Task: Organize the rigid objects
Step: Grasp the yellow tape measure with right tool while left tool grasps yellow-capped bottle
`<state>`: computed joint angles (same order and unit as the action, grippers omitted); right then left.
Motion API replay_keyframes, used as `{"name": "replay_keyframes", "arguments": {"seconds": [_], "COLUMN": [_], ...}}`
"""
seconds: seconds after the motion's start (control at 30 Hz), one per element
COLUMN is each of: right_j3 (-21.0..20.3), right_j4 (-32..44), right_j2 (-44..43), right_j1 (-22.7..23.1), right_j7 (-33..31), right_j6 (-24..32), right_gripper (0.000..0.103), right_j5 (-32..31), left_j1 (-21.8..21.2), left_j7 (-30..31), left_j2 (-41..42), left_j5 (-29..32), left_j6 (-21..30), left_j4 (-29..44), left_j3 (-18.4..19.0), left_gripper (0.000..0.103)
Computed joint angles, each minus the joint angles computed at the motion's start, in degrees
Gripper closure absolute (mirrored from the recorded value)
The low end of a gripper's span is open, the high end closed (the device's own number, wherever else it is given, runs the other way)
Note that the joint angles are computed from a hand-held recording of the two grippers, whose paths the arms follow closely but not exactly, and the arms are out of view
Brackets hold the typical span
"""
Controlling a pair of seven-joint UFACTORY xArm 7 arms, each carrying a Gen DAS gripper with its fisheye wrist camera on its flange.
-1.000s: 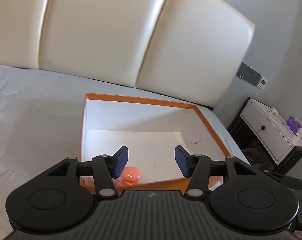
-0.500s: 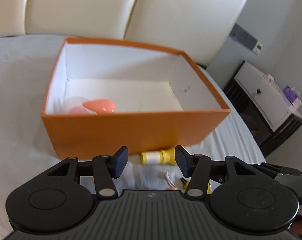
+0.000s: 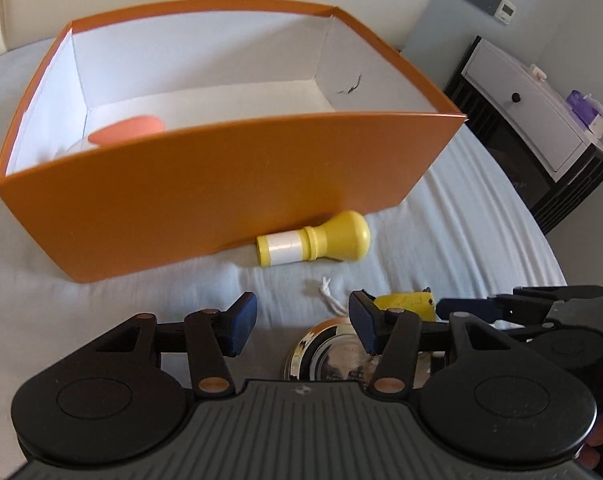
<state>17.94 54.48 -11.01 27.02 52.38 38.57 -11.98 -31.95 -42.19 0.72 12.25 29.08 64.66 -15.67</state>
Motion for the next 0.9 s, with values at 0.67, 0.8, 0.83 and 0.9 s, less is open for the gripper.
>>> {"name": "replay_keyframes", "arguments": {"seconds": [0.67, 0.8, 0.83, 0.9], "right_j3": [-0.23, -1.1, -0.98, -0.79], "right_j4": [0.62, 0.55, 0.88, 1.3], "right_j2": [1.66, 0.14, -0.01, 0.04], "right_j1": [0.48, -0.17, -0.64, -1.58], "right_j7": [2.48, -0.54, -0.98, -1.31], "right_j6": [-1.37, -0.64, 0.15, 1.3], "right_gripper": [0.047, 0.047, 0.046, 0.046], "right_j5": [-3.66, -2.47, -3.35, -5.21], "left_j1": [-0.1, -0.71, -1.05, -2.09], "left_j7": [-1.54, 1.3, 1.91, 2.36], "left_j2": [0.62, 2.64, 3.39, 5.11], "left_j5": [6.16, 11.0, 12.89, 17.66], "left_j6": [-1.13, -1.28, -0.74, 0.5], "left_j4": [0.55, 3.08, 4.05, 6.03], "left_j3": [0.1, 0.46, 0.62, 1.17], "left_gripper": [0.041, 0.041, 0.041, 0.041]}}
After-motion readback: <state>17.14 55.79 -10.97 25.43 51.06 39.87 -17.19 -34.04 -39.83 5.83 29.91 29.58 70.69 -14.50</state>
